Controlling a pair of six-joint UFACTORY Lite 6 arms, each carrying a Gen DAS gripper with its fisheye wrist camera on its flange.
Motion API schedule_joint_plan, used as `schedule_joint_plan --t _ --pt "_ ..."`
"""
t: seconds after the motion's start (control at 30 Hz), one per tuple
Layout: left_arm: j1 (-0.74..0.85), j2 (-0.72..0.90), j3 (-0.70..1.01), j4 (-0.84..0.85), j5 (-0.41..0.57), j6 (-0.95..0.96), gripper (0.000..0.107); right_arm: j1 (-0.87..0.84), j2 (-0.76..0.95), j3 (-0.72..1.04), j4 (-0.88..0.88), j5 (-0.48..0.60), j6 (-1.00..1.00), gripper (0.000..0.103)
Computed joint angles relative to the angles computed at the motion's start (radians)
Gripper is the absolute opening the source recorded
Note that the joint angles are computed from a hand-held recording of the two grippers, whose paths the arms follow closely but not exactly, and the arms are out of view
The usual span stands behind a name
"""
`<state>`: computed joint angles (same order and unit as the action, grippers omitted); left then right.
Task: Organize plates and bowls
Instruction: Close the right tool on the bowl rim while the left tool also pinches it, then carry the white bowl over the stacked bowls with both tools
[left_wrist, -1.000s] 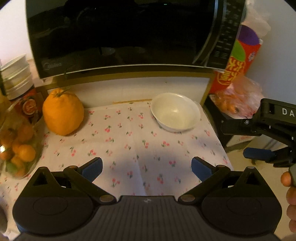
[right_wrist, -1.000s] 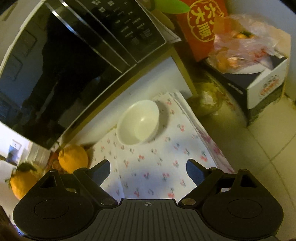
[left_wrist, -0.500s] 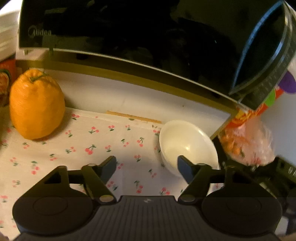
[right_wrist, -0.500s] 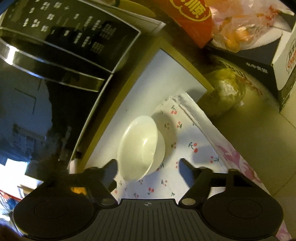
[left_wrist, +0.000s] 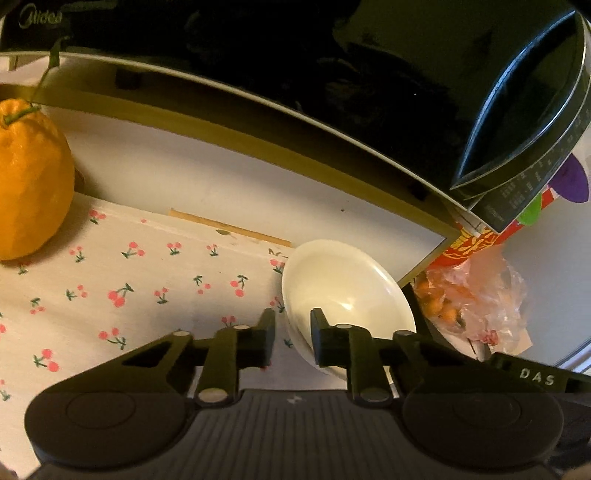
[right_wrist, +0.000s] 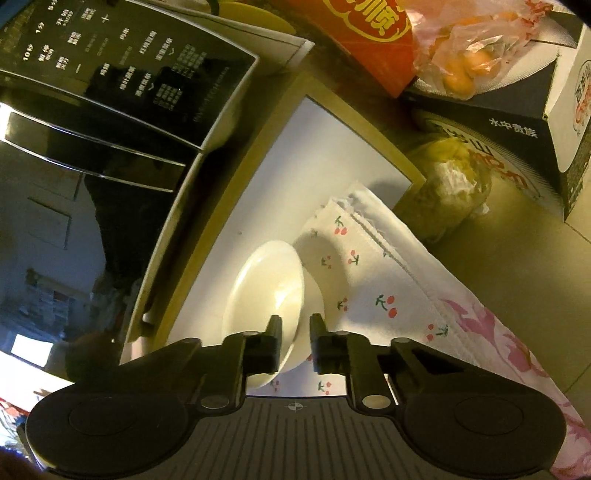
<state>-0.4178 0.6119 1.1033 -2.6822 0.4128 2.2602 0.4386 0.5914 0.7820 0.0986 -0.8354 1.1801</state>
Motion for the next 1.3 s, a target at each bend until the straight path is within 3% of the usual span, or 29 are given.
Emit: schedule_joint_plan --t 0.13,0.5,0.77,1.0,1.3 --pt "-0.007 -0.003 -0.012 -0.03 0.006 0.031 0.01 -0.004 0.011 -0.001 -0.008 -0.014 0.01 0.009" --pt "-0.023 -0.117 -0.095 -0.1 -0.041 0.104 0.01 0.047 -0.095 -0.059 0.057 0.008 -0.022 0.007" --pt "-0.034 -0.313 -0.285 -0.127 -0.044 0.102 0.011 0.151 -0.293 -0.162 0.191 0.121 -0.108 0.007" --pt "-0.047 -0.552 -0.487 -0.07 -0.076 0.004 0.011 0.333 -0.546 -0.252 0.562 0.263 -0.437 0.008" --pt "-0.066 -0.864 -0.724 0.041 -0.15 -0.117 0.012 0.577 -0.71 -0.266 1.135 0.31 -0.925 0.008"
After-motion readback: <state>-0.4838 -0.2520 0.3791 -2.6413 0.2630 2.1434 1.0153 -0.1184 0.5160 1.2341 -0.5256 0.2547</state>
